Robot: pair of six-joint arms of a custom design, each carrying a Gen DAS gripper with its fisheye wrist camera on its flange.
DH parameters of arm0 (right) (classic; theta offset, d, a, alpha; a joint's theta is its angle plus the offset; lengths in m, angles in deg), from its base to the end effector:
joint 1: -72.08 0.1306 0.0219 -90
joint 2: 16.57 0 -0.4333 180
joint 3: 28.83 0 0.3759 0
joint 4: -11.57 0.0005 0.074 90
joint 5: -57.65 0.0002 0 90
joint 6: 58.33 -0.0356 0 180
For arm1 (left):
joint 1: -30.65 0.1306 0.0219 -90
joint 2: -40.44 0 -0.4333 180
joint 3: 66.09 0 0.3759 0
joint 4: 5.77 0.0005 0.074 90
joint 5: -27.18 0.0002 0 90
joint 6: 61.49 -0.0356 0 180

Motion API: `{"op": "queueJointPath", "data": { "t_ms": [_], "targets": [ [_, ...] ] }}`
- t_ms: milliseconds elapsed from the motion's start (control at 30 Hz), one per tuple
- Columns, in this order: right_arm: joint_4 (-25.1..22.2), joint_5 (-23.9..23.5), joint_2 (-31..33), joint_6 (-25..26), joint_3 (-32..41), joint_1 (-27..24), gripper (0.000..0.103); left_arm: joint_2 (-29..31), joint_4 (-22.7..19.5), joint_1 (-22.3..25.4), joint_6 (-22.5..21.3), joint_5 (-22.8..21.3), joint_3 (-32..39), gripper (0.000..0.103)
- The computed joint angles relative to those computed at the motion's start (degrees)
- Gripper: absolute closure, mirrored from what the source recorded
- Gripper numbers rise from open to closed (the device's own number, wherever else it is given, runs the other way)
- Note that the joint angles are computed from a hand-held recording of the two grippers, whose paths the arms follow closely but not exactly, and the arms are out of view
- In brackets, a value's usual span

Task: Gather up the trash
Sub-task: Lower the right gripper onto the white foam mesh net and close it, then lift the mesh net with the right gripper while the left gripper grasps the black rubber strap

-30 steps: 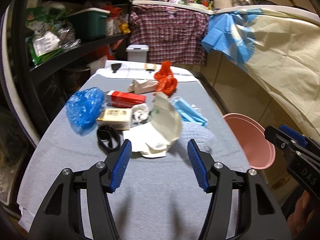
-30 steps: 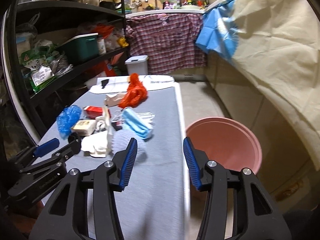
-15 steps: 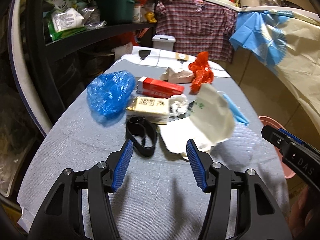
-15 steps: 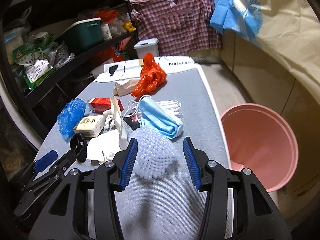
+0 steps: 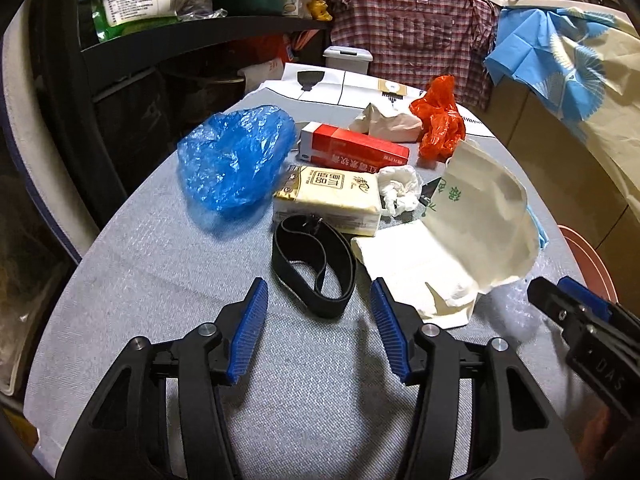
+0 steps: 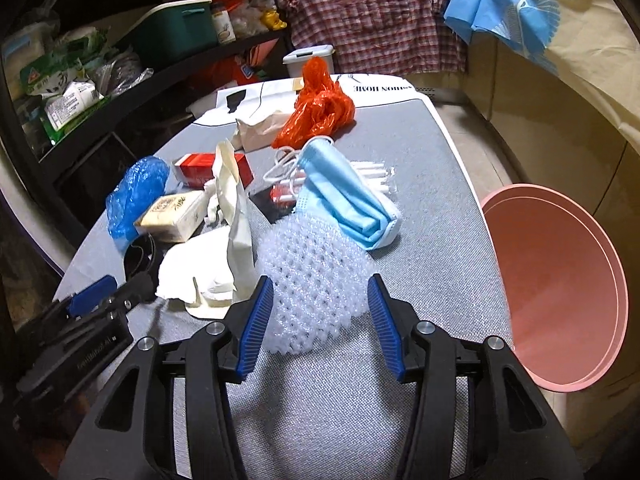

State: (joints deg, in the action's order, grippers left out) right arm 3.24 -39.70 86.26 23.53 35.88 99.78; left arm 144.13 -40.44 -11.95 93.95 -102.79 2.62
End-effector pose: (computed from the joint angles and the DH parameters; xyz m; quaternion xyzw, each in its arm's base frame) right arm 0.4311 0.2309 0.2417 -0.1809 0.9092 0.1705 0.3339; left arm 0.3592 -0.3000 0.2411 -0.2423 0.8947 0.0633 0.3698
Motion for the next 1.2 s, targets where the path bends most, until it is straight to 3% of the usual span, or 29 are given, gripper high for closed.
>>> {"op": "queueJointPath", "data": {
  "t_ms": [200, 367, 900, 1200],
  "targets": [
    [-0.2, -1.0, 0.2, 0.8, -0.1, -0.1, 0.086, 0.3, -0.7, 0.7, -0.6, 1.9, 0.3, 0.079],
    [1.0, -1.1, -0.8, 0.9, -0.9, -0.1, 0.091, 0.5, -2.8, 0.0, 0.3, 1.2, 1.1, 0.090],
    [4.4, 1.6, -9.1, 0.3, -6.3, -0.7, 0.091, -2.3, -4.7, -4.9, -0.5, -3.7, 2.7, 0.093],
    [3.4, 1.4, -13.4, -0.7, -7.6, -3.7, 0.091, -3.2, -1.1, -7.1, -5.2, -4.0, 3.9, 0.093]
  ]
}}
